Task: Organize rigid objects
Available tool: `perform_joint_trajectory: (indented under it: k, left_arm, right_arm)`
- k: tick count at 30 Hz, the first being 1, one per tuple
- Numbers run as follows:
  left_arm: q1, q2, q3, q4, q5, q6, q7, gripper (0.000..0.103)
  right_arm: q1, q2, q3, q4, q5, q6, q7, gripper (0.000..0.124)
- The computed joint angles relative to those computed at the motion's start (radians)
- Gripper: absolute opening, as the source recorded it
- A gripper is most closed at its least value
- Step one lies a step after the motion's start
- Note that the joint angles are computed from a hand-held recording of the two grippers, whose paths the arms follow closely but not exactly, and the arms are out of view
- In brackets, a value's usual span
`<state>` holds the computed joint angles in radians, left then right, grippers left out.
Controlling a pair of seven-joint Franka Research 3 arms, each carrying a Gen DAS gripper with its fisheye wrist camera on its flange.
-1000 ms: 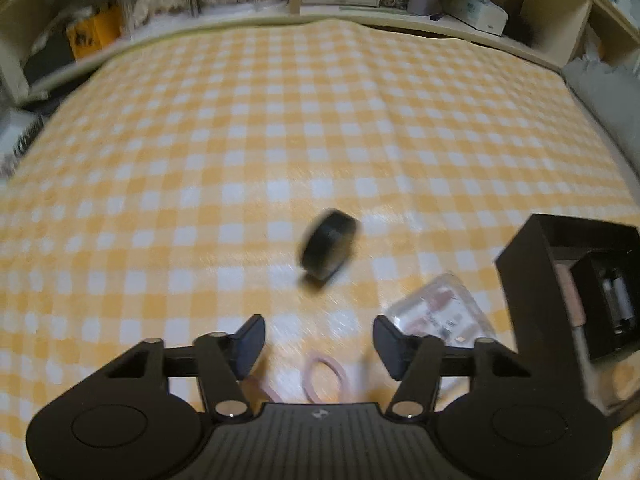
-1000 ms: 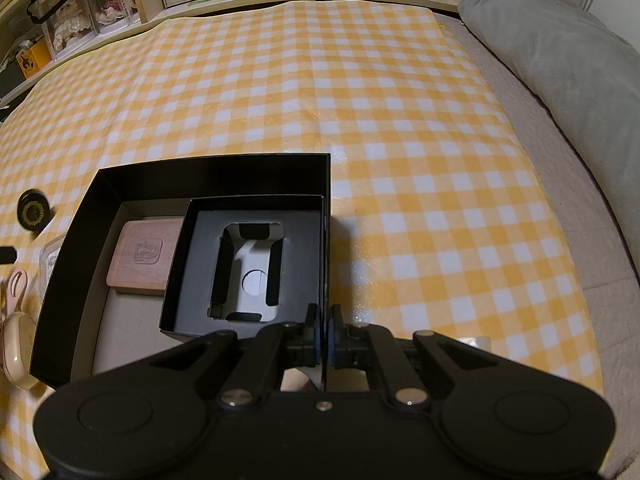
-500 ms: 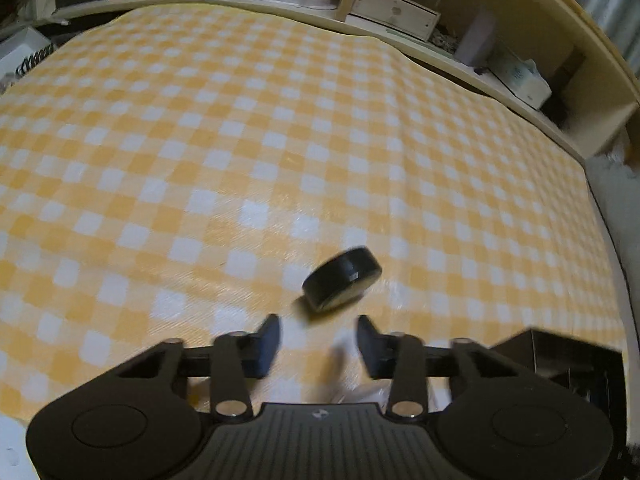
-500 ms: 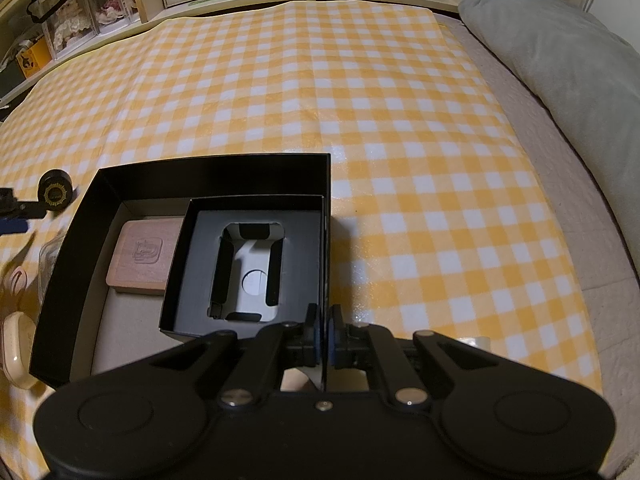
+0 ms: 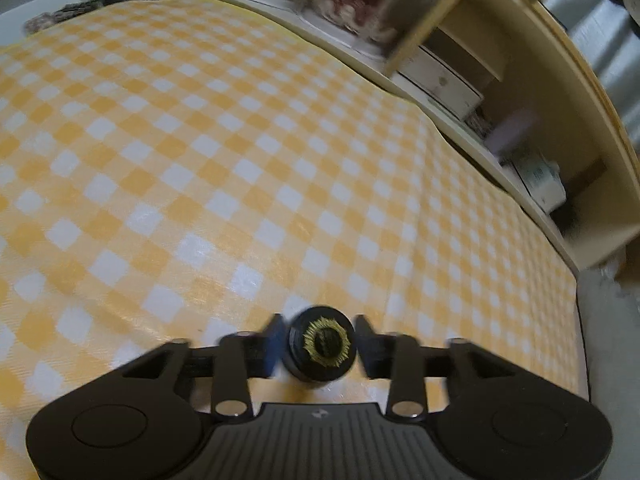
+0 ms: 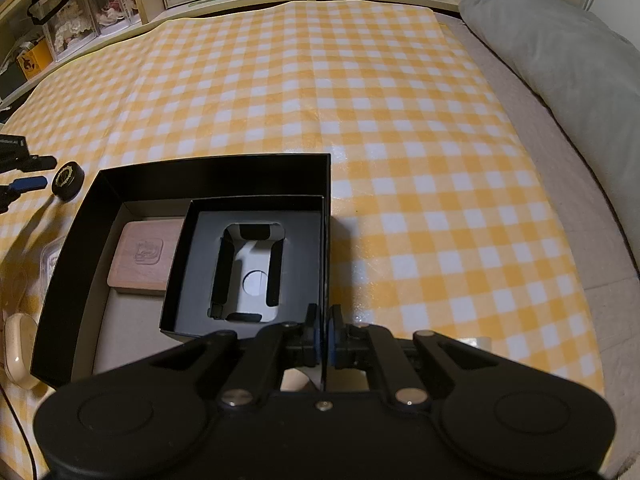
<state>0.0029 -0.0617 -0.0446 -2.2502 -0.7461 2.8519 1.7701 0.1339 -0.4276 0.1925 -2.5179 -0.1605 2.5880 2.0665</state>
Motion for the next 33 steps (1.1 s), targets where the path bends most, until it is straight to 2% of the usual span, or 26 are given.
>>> perform_joint_trajectory:
  k: [1,3,9,11,12,18,22,25,27,33]
  left_arm:
    - [-0.001,0.012,-0.005,0.009,0.022,0.004,-0.007,0.055]
    - [0.0,0.017,-0.019,0.005,0.11,0.014,-0.042,0.057]
    - [0.014,0.033,-0.044,-0.031,0.504,0.088,-0.274,0.055]
    - [0.014,0.035,-0.043,-0.037,0.56,0.106,-0.305,0.055]
    - [0.012,0.035,-0.042,-0.038,0.559,0.109,-0.302,0.05]
    - [-0.005,0.017,-0.034,-0.029,0.483,0.068,-0.219,0.05]
    - [-0.051,-0.015,-0.026,-0.01,0.332,0.039,-0.068,0.05]
    - [-0.108,-0.06,-0.01,-0.001,0.188,-0.023,0.095,0.05]
    - [-0.142,-0.09,-0.004,0.005,0.133,-0.082,0.183,0.05]
    - [-0.207,-0.142,-0.008,0.007,0.078,-0.218,0.331,0.05]
  right_arm:
    - [0.0,-0.001,0.0,0.001,0.0,-0.002,-0.001,0.005]
    - [0.0,-0.002,-0.001,0.002,-0.001,-0.004,-0.002,0.005]
    - [0.001,-0.001,-0.002,0.002,0.001,-0.004,-0.001,0.005]
    - [0.0,0.0,-0.001,0.002,-0.002,-0.003,0.0,0.005]
    - [0.001,0.0,-0.001,0.002,-0.002,-0.003,0.0,0.005]
    - [0.001,0.003,-0.001,0.001,-0.003,0.001,0.003,0.005]
    - [0.001,0.002,-0.001,0.002,-0.003,-0.001,0.003,0.005]
    - [0.002,0.004,-0.003,-0.003,0.0,0.007,0.002,0.005]
    - [0.001,0.004,-0.002,0.0,-0.002,0.003,0.002,0.005]
    - [0.001,0.003,-0.002,0.001,-0.003,0.002,0.001,0.005]
